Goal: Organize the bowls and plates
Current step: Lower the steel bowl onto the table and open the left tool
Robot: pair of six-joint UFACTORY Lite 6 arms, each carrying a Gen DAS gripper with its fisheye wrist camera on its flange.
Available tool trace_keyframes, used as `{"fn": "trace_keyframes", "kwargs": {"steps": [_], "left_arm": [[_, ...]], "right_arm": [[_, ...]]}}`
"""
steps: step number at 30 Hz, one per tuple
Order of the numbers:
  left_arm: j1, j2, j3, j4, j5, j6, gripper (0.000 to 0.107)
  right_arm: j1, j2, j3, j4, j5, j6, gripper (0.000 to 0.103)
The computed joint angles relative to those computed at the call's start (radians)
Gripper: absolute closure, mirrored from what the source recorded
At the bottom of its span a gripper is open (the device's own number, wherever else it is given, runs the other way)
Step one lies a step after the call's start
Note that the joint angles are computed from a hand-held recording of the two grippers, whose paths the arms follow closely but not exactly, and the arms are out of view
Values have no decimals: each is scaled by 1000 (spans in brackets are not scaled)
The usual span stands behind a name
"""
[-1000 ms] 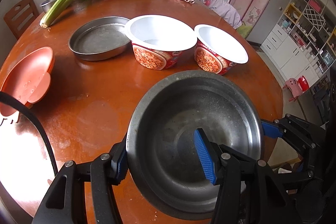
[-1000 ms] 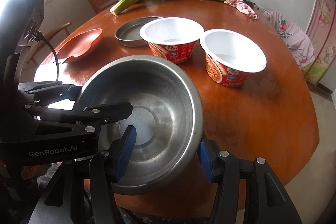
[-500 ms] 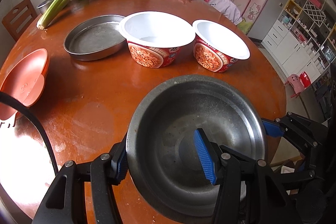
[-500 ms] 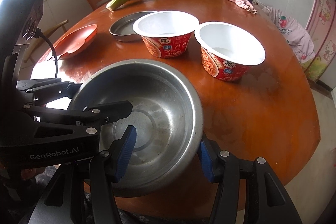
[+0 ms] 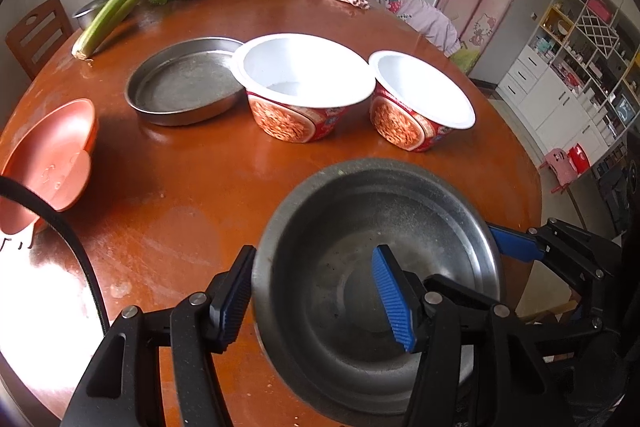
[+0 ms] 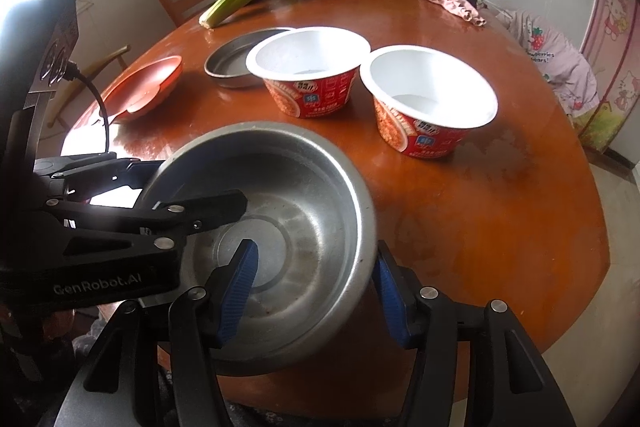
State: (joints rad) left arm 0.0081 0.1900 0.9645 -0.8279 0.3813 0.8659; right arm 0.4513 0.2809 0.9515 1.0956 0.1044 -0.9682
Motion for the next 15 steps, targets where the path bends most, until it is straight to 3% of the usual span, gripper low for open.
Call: {"fn": "trace_keyframes", "kwargs": {"steps": [10,15], "left_arm": [[24,-48,28,22,30,-34,47],[-6,-12,109,69,70,-98,47]], "right_arm": [[-78,-59,-44,266,8,-263,43],[-121,-78,-39,236,16,-238,43]]}}
